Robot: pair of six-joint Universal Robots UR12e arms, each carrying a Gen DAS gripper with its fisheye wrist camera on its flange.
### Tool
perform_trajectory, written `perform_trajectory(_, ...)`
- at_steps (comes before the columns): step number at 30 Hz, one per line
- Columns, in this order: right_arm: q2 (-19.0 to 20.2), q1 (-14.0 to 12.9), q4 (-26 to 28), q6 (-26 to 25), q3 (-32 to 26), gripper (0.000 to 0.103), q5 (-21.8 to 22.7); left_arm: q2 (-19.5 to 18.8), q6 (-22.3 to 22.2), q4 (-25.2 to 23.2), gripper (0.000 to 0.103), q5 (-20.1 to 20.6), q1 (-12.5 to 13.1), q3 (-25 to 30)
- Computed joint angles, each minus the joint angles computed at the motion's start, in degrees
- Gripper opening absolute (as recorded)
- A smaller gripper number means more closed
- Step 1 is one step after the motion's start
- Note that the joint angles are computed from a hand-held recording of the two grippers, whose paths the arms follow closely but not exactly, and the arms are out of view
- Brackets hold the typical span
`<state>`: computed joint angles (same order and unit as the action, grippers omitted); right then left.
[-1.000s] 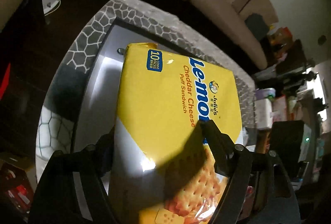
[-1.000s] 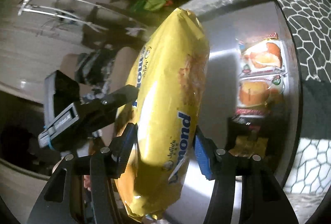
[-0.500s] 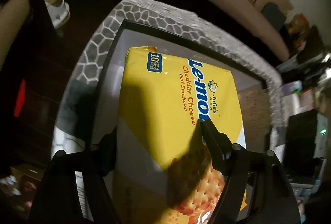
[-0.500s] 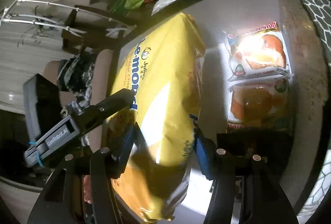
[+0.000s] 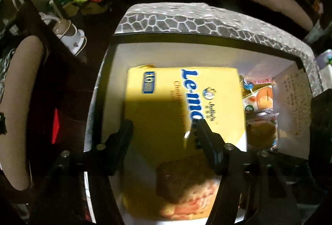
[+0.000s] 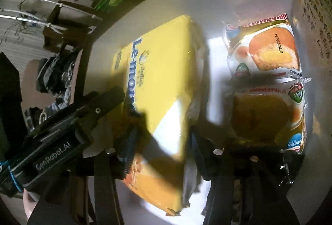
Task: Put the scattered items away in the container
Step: 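Lower the yellow Le-mond pack into the box and open both grippers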
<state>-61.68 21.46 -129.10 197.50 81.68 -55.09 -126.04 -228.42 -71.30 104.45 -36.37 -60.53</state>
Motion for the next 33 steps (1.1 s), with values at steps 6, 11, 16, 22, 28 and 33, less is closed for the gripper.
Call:
perform_trajectory(6,0.2,1.0,-0.8,-0.3,-0.4,0.050,-4.3,-0.9,0.1,-1.1,0.060,0.5,-0.1,1.3)
perform_trajectory(11,0.6,2.0,-1.1,1.1,-1.5,0.050,-7.7,-0.2,0.9,-3.3,0.048,2.0,0.0,1.3)
perform_trajectory(16,0.5,1.9,1.0,0.3,-2.2,0.049,-7.9,2.7,4.2,-3.0,0.046,2.4,-0.8,-1.1)
perform_trajectory(22,-2.4,2.8,9.5,-14.6,-3.8,0.060,-12.4,6.7,7.9,-2.9,0.046,-0.8,-2.2,-6.0)
perform_trajectory(28,-4.8,5.3,18.6,-30.3,-3.1,0.075,-18.5,7.7,8.7,-4.0,0.046,-2.3,-3.8,-7.9)
perform_trajectory(33,-4.3,7.5,18.3,-33.1,-1.9,0.074,-22.7,8.5,6.8,-3.1,0.047,-3.3,-4.5,-9.5)
